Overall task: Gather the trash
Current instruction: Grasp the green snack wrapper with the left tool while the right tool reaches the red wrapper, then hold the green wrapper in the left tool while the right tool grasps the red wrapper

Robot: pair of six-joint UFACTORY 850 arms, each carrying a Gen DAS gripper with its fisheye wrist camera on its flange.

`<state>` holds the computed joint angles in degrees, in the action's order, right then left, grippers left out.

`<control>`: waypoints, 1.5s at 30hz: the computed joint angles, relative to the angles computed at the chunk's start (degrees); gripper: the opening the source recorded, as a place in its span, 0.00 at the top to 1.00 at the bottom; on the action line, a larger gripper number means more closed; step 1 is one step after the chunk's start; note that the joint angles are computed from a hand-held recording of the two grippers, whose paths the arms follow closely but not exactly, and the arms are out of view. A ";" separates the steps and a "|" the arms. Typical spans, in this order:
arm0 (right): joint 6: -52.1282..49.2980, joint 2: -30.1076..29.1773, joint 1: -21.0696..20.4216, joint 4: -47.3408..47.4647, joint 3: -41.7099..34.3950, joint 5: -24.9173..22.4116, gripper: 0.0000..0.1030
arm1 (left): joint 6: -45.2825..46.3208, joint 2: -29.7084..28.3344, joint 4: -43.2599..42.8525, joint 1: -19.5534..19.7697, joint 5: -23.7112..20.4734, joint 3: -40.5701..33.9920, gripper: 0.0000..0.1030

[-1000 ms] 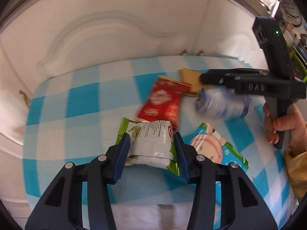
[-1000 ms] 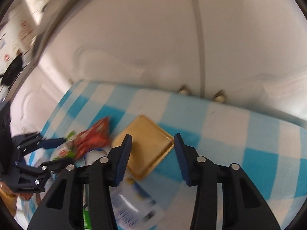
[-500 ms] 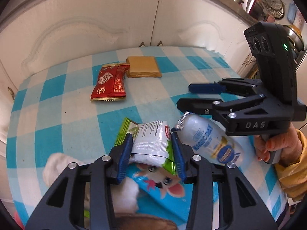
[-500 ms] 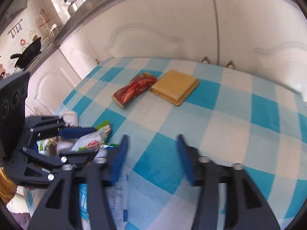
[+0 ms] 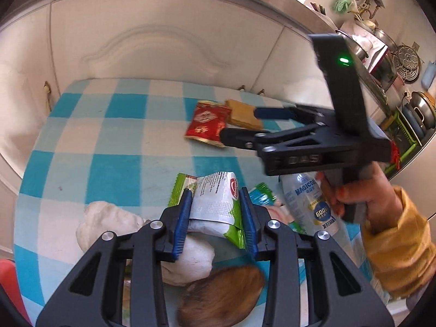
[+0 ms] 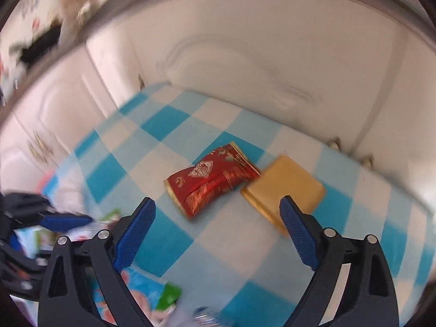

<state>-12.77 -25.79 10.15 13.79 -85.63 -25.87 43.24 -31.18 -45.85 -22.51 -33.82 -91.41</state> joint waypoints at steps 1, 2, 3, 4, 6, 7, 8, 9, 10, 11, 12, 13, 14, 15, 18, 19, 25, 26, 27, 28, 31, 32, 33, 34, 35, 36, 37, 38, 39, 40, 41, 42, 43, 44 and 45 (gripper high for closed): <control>1.22 -0.82 0.38 -2.76 -1.09 -0.50 0.11 | -0.80 -0.06 0.94 0.14 0.14 -0.11 0.64; 1.89 -1.90 0.63 -4.68 -2.47 -1.38 0.11 | -1.53 -0.35 1.68 0.37 -0.15 -0.49 0.64; 1.48 -3.21 0.71 -5.28 -4.19 -2.85 0.11 | -1.60 -0.64 1.88 0.58 -0.74 -0.86 0.64; 0.43 -4.25 0.75 -5.19 -5.58 -3.86 0.11 | -1.32 -0.70 1.96 0.75 -1.06 -0.90 0.64; -0.72 -5.50 1.05 -6.48 -7.05 -4.56 0.11 | -1.30 -0.94 2.87 0.66 -0.83 -1.15 0.64; -0.99 -5.84 1.26 -7.49 -7.35 -4.61 0.11 | -1.46 -1.18 3.61 0.55 -1.04 -1.48 0.62; -1.39 -6.04 1.50 -8.93 -7.41 -4.25 0.11 | -1.81 -1.45 4.51 0.47 -1.20 -1.83 0.60; -1.89 -6.07 1.59 -9.61 -7.36 -3.95 0.11 | -2.40 -1.62 5.76 0.27 -0.99 -2.01 0.58; -3.07 -6.16 1.37 -8.49 -7.48 -4.13 0.11 | -2.57 -1.74 6.48 0.11 -0.66 -2.10 0.57; -3.69 -6.08 1.23 -7.86 -7.35 -3.96 0.11 | -2.77 -2.06 7.12 -0.03 -0.44 -2.47 0.57; -5.14 -5.87 0.98 -6.59 -7.00 -3.73 0.13 | -3.12 -2.18 8.02 -0.21 -0.33 -2.67 0.56; -7.53 -5.73 0.72 -4.30 -6.68 -3.75 0.17 | -3.43 -2.55 8.63 -0.32 -0.58 -3.15 0.53; -11.02 -5.55 0.09 0.38 -6.42 -4.50 0.25 | -3.44 -2.72 8.99 -0.40 -0.78 -3.39 0.51; -12.81 -5.41 -0.28 3.31 -6.12 -4.94 0.28 | -3.68 -2.81 9.86 -0.58 -0.82 -3.53 0.50; -14.01 -3.61 -0.46 4.86 -3.45 -3.03 0.38 | -4.56 -2.80 12.23 -1.08 -0.33 -3.55 0.48; -14.24 -3.04 -0.49 5.18 -2.65 -2.50 0.39 | -4.75 -2.76 12.54 -1.12 -0.20 -3.49 0.48; -11.96 0.16 -0.57 5.27 1.67 0.41 0.70 | -6.23 -1.94 16.06 -2.01 2.43 -2.15 0.47; -12.17 0.71 -0.76 6.07 2.42 0.67 0.71 | -6.89 -1.85 16.93 -2.21 2.83 -2.02 0.47; -12.36 0.65 -0.77 6.61 2.41 0.63 0.71 | -8.13 -1.71 18.36 -2.43 3.20 -1.90 0.47; -12.18 0.58 -0.73 6.66 2.38 0.55 0.71 | -8.71 -1.63 18.82 -2.46 3.15 -1.88 0.48; -11.33 1.15 -0.37 4.82 2.74 0.09 0.53 | -8.78 -1.18 18.90 -2.35 3.91 -1.19 0.54; -10.59 1.33 -0.17 3.70 2.74 0.41 0.31 | -8.67 -0.97 18.89 -2.29 4.39 -0.83 0.56; -10.26 1.28 -0.08 3.45 2.40 0.42 0.13 | -8.59 -0.85 18.62 -2.26 4.51 -0.66 0.57; -10.15 0.80 0.02 3.86 1.57 0.12 0.12 | -8.55 -0.71 18.42 -2.22 4.61 -0.49 0.59; -9.97 0.56 0.07 4.24 0.85 0.01 0.12 | -8.33 -0.51 18.10 -2.20 4.81 -0.22 0.61; -8.46 0.15 0.27 3.24 0.01 0.06 0.12 | -7.80 -0.36 17.33 -2.14 4.97 0.03 0.62; -6.91 -0.53 0.43 2.33 -1.31 -0.63 0.12 | -7.20 -0.14 16.40 -1.97 5.11 0.35 0.63; -6.73 -1.67 0.47 2.85 -3.17 -2.29 0.12 | -6.62 0.10 15.20 -1.70 5.12 0.69 0.64; -5.72 -2.85 0.64 2.35 -4.87 -3.43 0.11 | -6.21 0.10 14.09 -1.48 4.98 0.71 0.64; -3.08 -3.92 0.97 -0.05 -6.50 -4.43 0.10 | -5.72 0.08 12.93 -1.22 4.76 0.71 0.64; -0.52 -5.16 1.34 -2.42 -8.27 -5.70 0.10 | -5.29 0.14 11.76 -0.93 4.53 0.79 0.64; 0.56 -6.53 1.58 -3.27 -10.10 -7.19 0.10 | -4.83 0.28 10.14 -0.51 4.23 0.91 0.65; 0.81 -7.68 1.78 -3.36 -11.58 -8.28 0.10 | -4.01 0.46 8.32 -0.05 3.84 1.12 0.65; 1.49 -8.78 2.06 -4.25 -12.92 -9.24 0.10 | -3.53 0.58 6.99 0.31 3.57 1.29 0.65; 2.83 -9.57 2.39 -5.92 -13.80 -9.74 0.10 | -3.29 0.74 5.46 0.86 3.16 1.50 0.65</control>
<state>-9.94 -35.36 12.54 7.87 -99.43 -35.60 39.95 -30.44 -40.40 -21.65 -30.66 -89.91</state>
